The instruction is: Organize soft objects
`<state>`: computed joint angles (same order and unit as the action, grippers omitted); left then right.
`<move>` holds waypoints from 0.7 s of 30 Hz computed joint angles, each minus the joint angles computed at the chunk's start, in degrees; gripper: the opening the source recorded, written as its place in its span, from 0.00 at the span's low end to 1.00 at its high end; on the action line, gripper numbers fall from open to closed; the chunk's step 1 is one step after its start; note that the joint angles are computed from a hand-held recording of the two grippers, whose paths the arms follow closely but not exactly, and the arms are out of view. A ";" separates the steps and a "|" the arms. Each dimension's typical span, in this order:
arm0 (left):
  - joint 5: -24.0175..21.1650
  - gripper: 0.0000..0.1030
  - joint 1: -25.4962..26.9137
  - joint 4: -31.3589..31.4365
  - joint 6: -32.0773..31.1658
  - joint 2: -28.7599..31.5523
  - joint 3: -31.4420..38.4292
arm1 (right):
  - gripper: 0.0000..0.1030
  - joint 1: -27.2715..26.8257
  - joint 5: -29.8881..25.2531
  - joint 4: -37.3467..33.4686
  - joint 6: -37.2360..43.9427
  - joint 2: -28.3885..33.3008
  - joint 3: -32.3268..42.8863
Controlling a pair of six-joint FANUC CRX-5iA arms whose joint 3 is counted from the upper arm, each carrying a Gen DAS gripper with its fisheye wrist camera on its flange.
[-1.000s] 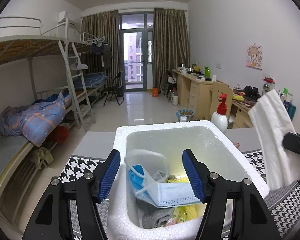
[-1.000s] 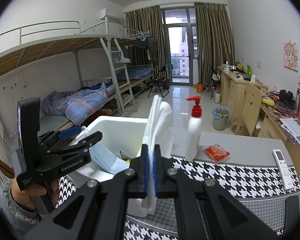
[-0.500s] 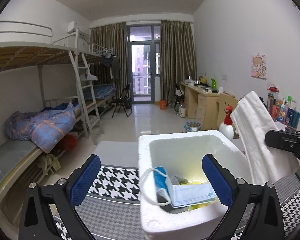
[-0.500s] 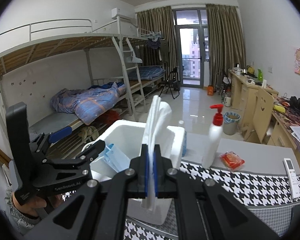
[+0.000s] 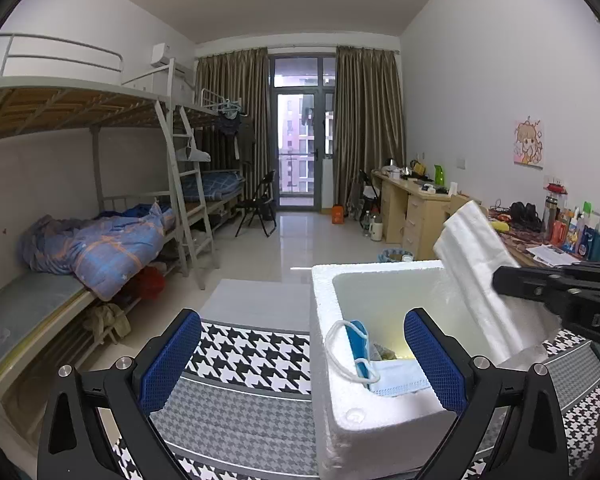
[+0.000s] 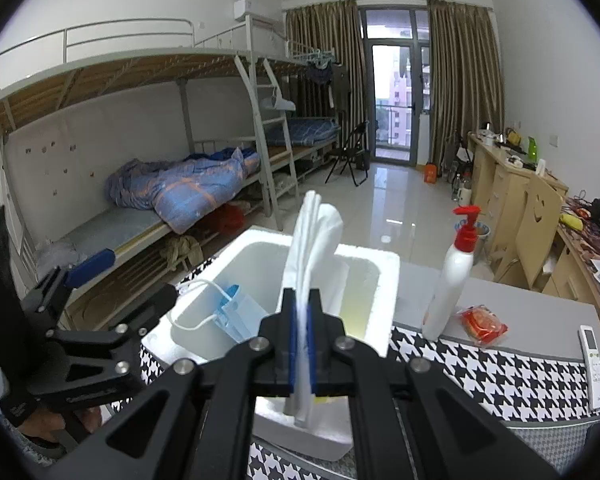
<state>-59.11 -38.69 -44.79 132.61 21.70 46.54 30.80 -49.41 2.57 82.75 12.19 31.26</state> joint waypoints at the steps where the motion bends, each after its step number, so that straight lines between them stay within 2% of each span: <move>1: 0.09 0.99 -0.07 -0.28 0.29 -0.22 -0.32 | 0.11 0.28 -0.09 0.99 -0.53 0.20 -0.11; 3: 0.21 0.99 -0.08 -0.48 0.56 -0.55 -0.83 | 0.30 0.69 -0.56 2.40 -1.43 0.55 -0.07; 4: 0.01 0.99 -0.21 -0.85 0.72 -0.54 -0.81 | 0.51 0.64 0.09 2.56 -1.79 0.24 -0.68; 5: -0.27 0.99 -0.36 -1.28 0.74 -0.37 -0.55 | 0.67 0.64 1.15 2.67 -2.20 -0.26 -1.59; 6: -0.35 0.99 -0.52 -1.70 0.94 -0.57 -0.83 | 0.70 0.61 2.42 2.61 -2.54 -1.03 -2.73; 13: 0.01 0.99 -1.97 -3.21 2.76 -2.57 -3.40 | 0.70 0.83 5.34 3.33 -5.53 -6.01 -8.95; 15: 0.66 0.99 -2.67 -3.75 3.17 -3.42 -4.47 | 0.74 1.33 7.32 4.99 -7.23 -8.65 -12.85; 17: 1.23 0.99 -3.55 -4.40 3.42 -4.40 -5.71 | 0.84 2.01 9.19 7.60 -9.83 -10.78 -16.38; 21: 1.28 0.99 -5.53 -5.84 5.10 -5.95 -7.57 | 0.91 2.55 12.52 9.48 -12.70 -15.27 -22.53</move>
